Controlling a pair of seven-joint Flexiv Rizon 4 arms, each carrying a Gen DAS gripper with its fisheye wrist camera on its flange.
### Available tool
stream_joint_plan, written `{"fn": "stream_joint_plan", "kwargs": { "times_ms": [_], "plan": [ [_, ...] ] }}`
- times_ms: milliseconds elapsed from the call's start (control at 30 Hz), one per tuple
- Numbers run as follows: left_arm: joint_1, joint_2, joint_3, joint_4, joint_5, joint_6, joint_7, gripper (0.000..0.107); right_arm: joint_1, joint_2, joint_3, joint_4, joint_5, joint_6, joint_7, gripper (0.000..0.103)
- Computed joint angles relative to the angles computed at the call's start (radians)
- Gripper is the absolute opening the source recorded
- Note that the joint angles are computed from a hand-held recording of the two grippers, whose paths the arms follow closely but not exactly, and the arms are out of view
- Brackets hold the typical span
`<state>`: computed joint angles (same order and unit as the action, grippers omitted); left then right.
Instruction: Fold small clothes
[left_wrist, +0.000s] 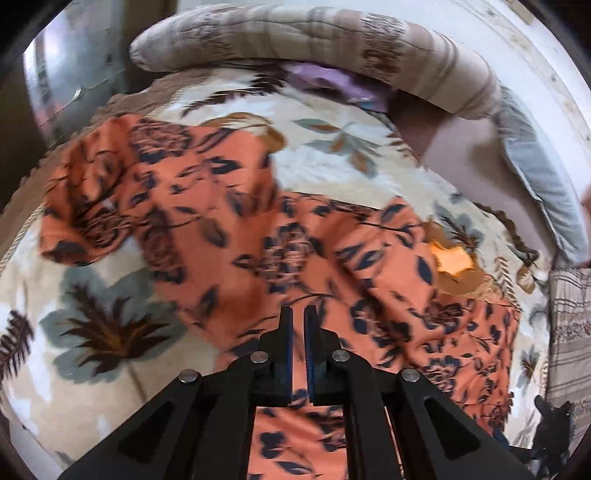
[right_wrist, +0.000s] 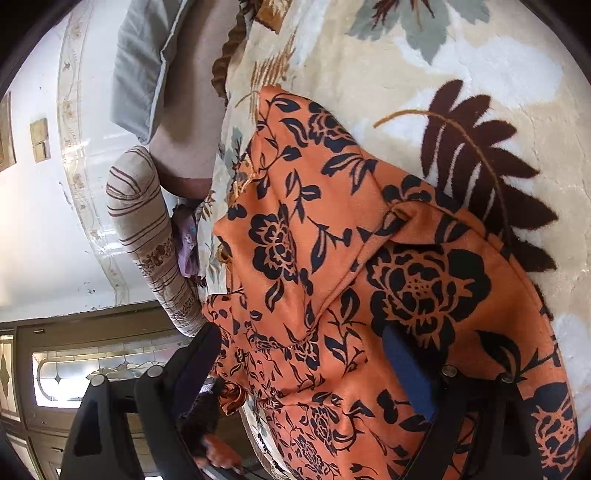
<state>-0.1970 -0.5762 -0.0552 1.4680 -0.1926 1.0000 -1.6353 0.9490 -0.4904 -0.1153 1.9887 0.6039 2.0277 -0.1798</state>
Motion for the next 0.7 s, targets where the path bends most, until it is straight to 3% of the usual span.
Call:
{"fn": "stream_joint_plan", "kwargs": {
  "times_ms": [100,167,200,233,300,500,567,600,633,700],
  "plan": [
    [0.014,-0.009,-0.031,-0.003,-0.038,0.039,0.014,0.011,0.029,0.003,-0.036,-0.007,-0.003,-0.027,-0.011,0.091],
    [0.01,-0.028,-0.052,-0.037,-0.054,0.052,0.041,0.046,0.002,-0.002,-0.009,-0.013,-0.031,-0.023,-0.003,0.091],
    [-0.007,-0.042,-0.04,-0.067,-0.033,0.052,0.048,0.081,-0.001,-0.002,-0.006,-0.013,-0.038,-0.026,-0.002,0.091],
    [-0.029,-0.054,-0.02,-0.096,-0.004,0.05,0.043,0.094,-0.003,-0.002,-0.007,-0.013,-0.042,-0.029,0.001,0.091],
    [-0.058,-0.091,0.001,-0.158,0.044,0.058,0.058,0.094,0.0,-0.001,-0.012,-0.009,-0.044,-0.027,0.007,0.091],
    [-0.075,-0.23,0.002,-0.368,0.049,-0.075,0.072,0.094,-0.026,-0.004,0.001,-0.004,-0.07,-0.032,0.022,0.091],
    [-0.073,-0.26,-0.013,-0.402,0.044,-0.081,0.1,0.087,-0.046,-0.009,0.019,-0.007,-0.088,-0.031,0.03,0.091],
    [-0.078,-0.277,-0.009,-0.433,0.05,-0.105,0.112,0.068,-0.051,-0.009,0.02,-0.008,-0.097,-0.035,0.031,0.091],
    [-0.082,-0.291,-0.006,-0.459,0.056,-0.136,0.125,0.038,-0.047,-0.008,0.014,-0.008,-0.101,-0.041,0.031,0.091],
    [-0.084,-0.307,-0.005,-0.494,0.062,-0.206,0.156,0.011,-0.049,-0.008,0.01,-0.007,-0.11,-0.048,0.037,0.091]
  ]
}}
